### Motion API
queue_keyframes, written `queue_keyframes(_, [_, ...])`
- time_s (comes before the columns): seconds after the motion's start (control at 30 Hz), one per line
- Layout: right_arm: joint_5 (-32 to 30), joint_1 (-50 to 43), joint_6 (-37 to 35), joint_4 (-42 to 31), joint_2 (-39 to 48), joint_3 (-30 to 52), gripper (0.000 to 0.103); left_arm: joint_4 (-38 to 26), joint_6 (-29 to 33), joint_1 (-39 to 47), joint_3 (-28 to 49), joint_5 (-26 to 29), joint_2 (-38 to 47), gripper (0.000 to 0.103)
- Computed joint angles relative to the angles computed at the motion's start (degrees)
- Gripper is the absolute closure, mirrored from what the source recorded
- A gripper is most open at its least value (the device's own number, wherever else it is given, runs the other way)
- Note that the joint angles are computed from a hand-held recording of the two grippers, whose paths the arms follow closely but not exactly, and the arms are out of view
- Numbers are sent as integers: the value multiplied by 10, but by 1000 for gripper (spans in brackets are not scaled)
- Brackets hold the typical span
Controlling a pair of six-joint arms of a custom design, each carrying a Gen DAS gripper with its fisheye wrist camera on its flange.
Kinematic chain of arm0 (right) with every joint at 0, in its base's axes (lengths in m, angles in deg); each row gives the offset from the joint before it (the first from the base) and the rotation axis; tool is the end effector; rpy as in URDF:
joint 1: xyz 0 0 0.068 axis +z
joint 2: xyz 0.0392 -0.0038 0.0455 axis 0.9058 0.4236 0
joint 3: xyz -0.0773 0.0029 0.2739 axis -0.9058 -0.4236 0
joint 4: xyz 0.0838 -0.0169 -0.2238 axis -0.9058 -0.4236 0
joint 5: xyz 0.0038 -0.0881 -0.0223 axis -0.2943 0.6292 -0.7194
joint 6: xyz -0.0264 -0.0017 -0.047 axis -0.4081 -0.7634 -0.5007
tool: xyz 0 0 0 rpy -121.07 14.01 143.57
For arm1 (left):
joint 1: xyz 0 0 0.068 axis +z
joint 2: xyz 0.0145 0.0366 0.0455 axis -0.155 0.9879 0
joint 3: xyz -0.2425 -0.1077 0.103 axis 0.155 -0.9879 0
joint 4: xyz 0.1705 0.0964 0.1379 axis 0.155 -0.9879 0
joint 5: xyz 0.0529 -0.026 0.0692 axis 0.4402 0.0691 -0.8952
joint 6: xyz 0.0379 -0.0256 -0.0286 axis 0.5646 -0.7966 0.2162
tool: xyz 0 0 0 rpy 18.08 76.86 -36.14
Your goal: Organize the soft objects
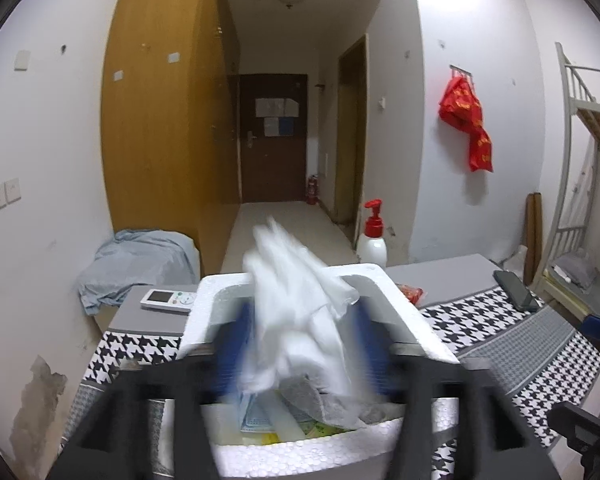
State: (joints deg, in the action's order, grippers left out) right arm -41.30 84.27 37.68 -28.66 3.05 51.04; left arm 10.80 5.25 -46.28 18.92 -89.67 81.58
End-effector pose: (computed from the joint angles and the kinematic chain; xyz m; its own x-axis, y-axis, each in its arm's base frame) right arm 0.2829 0.0976 0.2311 -0.3818 -0.1763 -0.9073 -0.3078 0.9499 -0.0550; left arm 0.3173 -0.2208 0.2373 -0.3764 0.0180 -0.9263 0.0988 0.9949 -0.0208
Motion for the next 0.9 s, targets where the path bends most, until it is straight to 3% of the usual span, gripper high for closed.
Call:
queue_keyframes(0.03, [0,-1,1,1,-2,-2,0,11,1,-2,-5,-7,-1,19])
queue_keyframes(0.2, [-4,-9,8,6,-6,-9,0,38,23,-16,-23,-31,-10,1])
queue_keyframes(0.53, [-3,-9,6,7,-20,-18,0,77,46,-54,-61,-98,-37,1])
queue_keyframes(0.9, [-5,-16,5,2,-100,-66,0,62,6,-101,-113,-168,-104,1])
